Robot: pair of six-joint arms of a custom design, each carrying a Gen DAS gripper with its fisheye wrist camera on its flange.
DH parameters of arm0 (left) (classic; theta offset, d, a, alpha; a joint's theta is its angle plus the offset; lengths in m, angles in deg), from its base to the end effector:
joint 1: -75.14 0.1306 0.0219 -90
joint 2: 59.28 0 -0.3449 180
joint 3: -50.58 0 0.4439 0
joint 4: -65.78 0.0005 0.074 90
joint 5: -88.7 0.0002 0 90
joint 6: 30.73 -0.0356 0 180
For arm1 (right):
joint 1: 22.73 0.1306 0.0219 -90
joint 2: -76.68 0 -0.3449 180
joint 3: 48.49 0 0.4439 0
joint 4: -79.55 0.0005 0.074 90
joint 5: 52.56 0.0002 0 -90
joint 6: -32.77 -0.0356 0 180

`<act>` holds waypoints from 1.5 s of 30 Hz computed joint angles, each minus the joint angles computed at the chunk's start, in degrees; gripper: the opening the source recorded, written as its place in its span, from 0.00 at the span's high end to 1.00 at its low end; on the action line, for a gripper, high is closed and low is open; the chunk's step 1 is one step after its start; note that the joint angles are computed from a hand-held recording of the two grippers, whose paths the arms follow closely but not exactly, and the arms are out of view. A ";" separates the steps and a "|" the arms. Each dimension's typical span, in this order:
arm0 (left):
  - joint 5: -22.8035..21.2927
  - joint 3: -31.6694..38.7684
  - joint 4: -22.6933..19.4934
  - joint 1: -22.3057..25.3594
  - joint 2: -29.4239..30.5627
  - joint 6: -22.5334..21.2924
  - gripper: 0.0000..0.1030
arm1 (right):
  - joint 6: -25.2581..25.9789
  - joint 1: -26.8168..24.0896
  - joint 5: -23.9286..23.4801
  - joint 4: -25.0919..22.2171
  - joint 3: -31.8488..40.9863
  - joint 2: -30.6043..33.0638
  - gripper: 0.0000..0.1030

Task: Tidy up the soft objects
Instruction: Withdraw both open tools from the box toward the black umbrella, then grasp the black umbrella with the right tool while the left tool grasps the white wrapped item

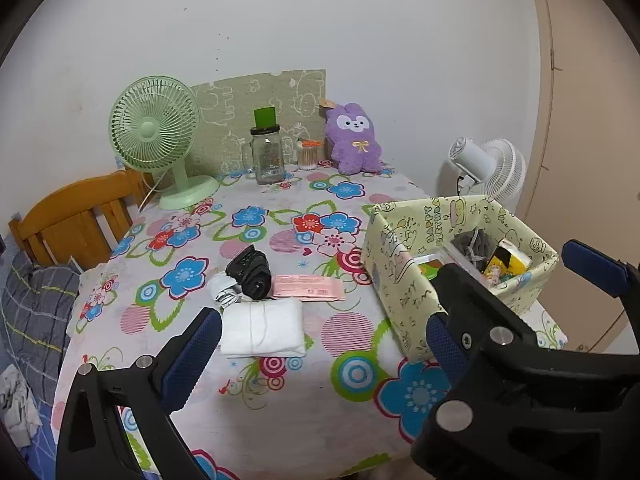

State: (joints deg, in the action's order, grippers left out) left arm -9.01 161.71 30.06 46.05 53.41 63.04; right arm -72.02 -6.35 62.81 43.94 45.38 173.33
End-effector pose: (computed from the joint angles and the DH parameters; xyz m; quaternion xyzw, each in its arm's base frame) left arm 0.6011 -0.3295 0.3704 0.1668 0.8788 -0.0675 0.4420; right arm 0.5689 0.1508 0.3856 0.0834 0.8795 -0.0763 0.4622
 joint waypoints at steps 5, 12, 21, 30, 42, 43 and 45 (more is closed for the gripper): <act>1.00 -1.40 0.41 1.17 -0.64 0.15 0.00 | 0.44 1.03 -0.63 0.62 0.44 1.05 0.00; 1.12 -2.18 -0.04 2.70 -0.56 0.31 0.00 | -0.52 1.90 -3.35 -1.19 2.95 4.12 0.00; 1.64 -2.01 -0.27 4.58 0.45 0.08 0.00 | 2.51 2.82 -5.44 -1.96 6.59 7.99 0.00; 1.88 0.95 -2.64 6.40 3.33 1.16 0.01 | 3.93 3.25 -7.08 -3.15 11.05 12.44 0.07; 1.77 7.58 -6.13 8.57 8.83 2.50 0.08 | 3.81 3.33 -9.01 -5.94 19.51 19.82 0.10; 1.86 8.23 -6.39 8.69 9.32 2.61 0.09 | 3.63 3.24 -9.33 -6.43 20.60 20.70 0.10; 2.33 10.02 -7.20 9.00 10.65 2.99 0.10 | 3.55 3.08 -9.88 -6.76 22.06 21.91 0.12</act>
